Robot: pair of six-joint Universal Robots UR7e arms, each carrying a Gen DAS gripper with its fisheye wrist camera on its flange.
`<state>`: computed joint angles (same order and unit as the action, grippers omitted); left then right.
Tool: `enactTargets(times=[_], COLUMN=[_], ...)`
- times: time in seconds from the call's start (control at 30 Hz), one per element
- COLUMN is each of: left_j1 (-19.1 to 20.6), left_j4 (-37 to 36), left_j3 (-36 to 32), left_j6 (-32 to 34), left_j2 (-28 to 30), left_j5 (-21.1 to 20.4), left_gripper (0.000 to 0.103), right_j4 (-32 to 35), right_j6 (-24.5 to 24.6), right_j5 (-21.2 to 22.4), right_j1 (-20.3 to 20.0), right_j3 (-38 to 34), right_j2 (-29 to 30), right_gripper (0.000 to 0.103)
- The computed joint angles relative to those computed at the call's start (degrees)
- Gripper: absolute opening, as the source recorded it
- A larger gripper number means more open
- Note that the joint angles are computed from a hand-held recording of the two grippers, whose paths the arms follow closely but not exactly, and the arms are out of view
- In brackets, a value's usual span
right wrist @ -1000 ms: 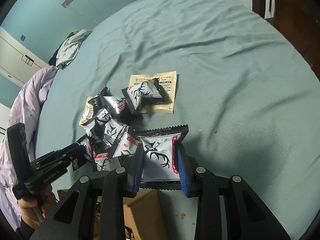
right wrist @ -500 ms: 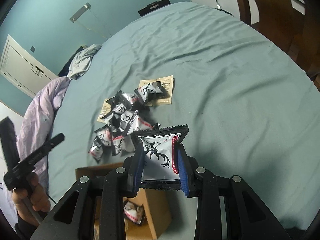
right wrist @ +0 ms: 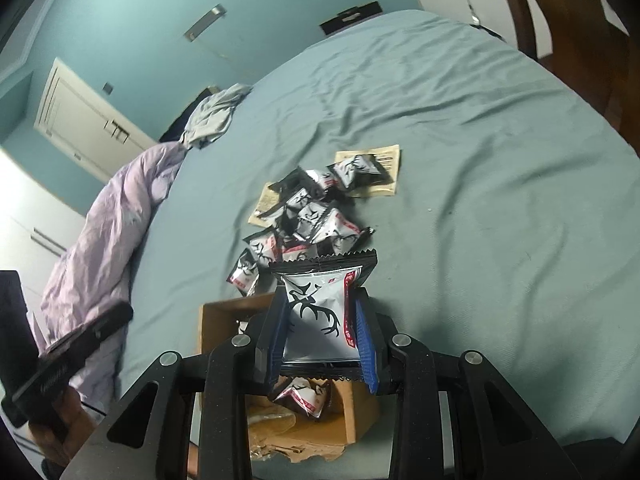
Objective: Organize snacks
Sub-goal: 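Drop the packet into the box by opening the left gripper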
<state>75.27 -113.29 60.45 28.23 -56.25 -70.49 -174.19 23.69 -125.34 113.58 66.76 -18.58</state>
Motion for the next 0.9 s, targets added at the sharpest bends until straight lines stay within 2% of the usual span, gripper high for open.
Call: enactTargets(times=[0.07,0.23,0.3,0.4,0.67,0.73,0.9], left_j1=[-0.2,-1.3,-1.2,-0.6,0.1,0.4,0.3], left_j4=[1.4,3.4,4.8,6.6,9.5,10.7,8.4], left_j3=[1.7,7.2,7.6,7.5,6.8,6.0,7.6], left_j6=[-0.4,-0.8,-2.5,-4.5,-7.7,-8.8,-7.6], left_j2=[-0.7,-0.8,0.0,1.2,3.4,3.9,3.6], left_j5=[1.4,10.7,14.2,16.9,21.3,21.0,21.8], left_gripper=[0.000,0.000,0.000,0.000,0.000,0.000,0.000], right_j4=[1.0,5.4,6.7,8.8,11.8,12.4,13.8], right_j6=[-1.0,-1.9,-2.1,-3.1,-3.4,-3.1,-3.7], right_j5=[0.4,0.3,0.3,-0.3,-1.7,-1.9,-2.7], right_j1=[0.0,-0.1,0.0,0.3,0.8,0.8,1.3], right_j3=[-0.6,-3.1,-4.2,-6.1,-9.0,-9.1,-10.3], right_j2=[0.3,1.4,1.8,2.7,4.4,4.5,5.2], right_gripper=[0.030,0.030,0.030,0.030,0.030,0.030,0.030])
